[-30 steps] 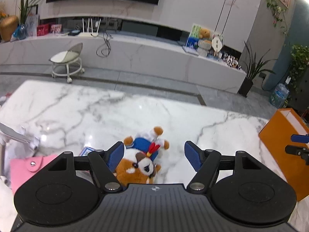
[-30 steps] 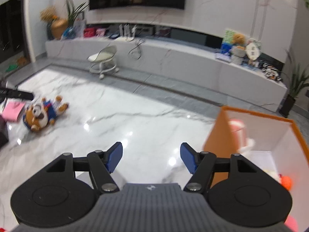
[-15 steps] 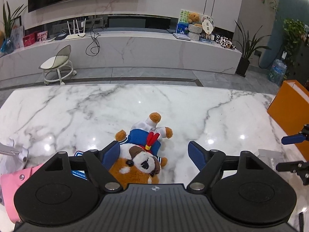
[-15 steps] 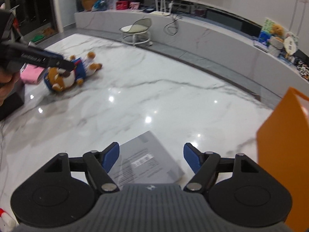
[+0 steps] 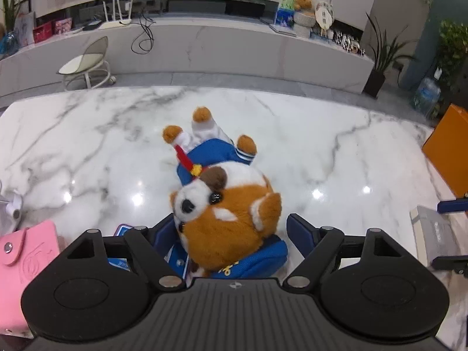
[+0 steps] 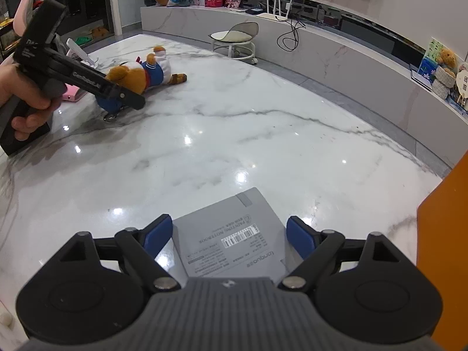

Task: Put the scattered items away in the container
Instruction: 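Close the left gripper on the dog plush while the right grasps the grey card box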

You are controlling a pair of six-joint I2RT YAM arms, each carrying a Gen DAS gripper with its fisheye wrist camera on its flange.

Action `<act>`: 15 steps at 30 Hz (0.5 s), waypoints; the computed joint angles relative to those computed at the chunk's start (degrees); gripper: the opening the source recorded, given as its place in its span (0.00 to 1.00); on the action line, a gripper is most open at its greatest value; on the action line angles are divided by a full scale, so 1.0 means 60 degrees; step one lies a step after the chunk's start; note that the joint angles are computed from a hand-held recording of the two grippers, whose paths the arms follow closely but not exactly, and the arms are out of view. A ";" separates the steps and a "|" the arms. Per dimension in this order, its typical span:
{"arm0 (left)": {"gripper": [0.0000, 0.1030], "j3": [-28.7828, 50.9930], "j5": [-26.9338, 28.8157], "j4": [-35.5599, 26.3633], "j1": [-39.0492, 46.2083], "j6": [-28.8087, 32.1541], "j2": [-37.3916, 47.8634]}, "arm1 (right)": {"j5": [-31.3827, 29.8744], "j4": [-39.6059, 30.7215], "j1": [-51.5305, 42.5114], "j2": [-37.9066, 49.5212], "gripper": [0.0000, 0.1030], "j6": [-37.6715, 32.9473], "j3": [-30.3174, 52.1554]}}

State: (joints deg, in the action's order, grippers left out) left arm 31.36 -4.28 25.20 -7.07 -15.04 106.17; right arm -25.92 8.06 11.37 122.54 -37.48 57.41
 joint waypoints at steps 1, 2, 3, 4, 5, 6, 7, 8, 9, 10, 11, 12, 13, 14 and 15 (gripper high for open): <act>0.91 0.0083 -0.0121 -0.0124 -0.0090 0.0048 0.0015 | -0.0029 -0.0007 -0.0007 0.0002 0.85 -0.0040 0.0006; 0.91 0.0141 -0.0216 -0.0193 -0.0162 0.0076 0.0037 | -0.0060 -0.0062 -0.0025 0.0006 0.85 -0.0100 0.0036; 0.91 0.0159 -0.0260 -0.0191 -0.0198 0.0066 0.0057 | -0.0078 -0.0158 -0.0037 0.0017 0.86 -0.0187 0.0085; 0.91 0.0168 -0.0285 -0.0186 -0.0220 0.0033 0.0066 | -0.0079 -0.0247 -0.0041 0.0023 0.87 -0.0289 0.0120; 0.91 0.0176 -0.0309 -0.0180 -0.0243 0.0001 0.0075 | -0.0024 -0.0279 -0.0019 0.0007 0.88 -0.0451 0.0087; 0.91 0.0181 -0.0310 -0.0192 -0.0246 -0.0046 0.0066 | 0.0022 -0.0212 0.0010 -0.0006 0.89 -0.0633 0.0001; 0.91 0.0183 -0.0280 -0.0227 -0.0224 -0.0109 0.0034 | 0.0071 -0.0138 0.0041 -0.0015 0.91 -0.0806 -0.0089; 0.90 0.0185 -0.0249 -0.0264 -0.0202 -0.0171 -0.0001 | 0.0126 -0.0041 0.0072 -0.0034 0.92 -0.0949 -0.0190; 0.90 0.0187 -0.0219 -0.0302 -0.0180 -0.0233 -0.0036 | 0.0197 0.0075 0.0112 -0.0050 0.92 -0.1024 -0.0281; 0.87 0.0193 -0.0208 -0.0350 -0.0165 -0.0286 -0.0071 | 0.0264 0.0179 0.0149 -0.0069 0.92 -0.1095 -0.0366; 0.84 0.0201 -0.0221 -0.0404 -0.0158 -0.0327 -0.0098 | 0.0316 0.0241 0.0174 -0.0097 0.92 -0.1141 -0.0428; 0.83 0.0207 -0.0223 -0.0448 -0.0149 -0.0360 -0.0121 | 0.0362 0.0304 0.0190 -0.0117 0.92 -0.1156 -0.0471; 0.82 0.0212 -0.0215 -0.0492 -0.0141 -0.0386 -0.0144 | 0.0406 0.0360 0.0199 -0.0130 0.92 -0.1158 -0.0498; 0.82 0.0208 -0.0191 -0.0510 -0.0132 -0.0412 -0.0164 | 0.0437 0.0382 0.0187 -0.0116 0.91 -0.1114 -0.0476; 0.82 0.0193 -0.0170 -0.0497 -0.0130 -0.0424 -0.0174 | 0.0443 0.0313 0.0152 -0.0075 0.92 -0.1096 -0.0398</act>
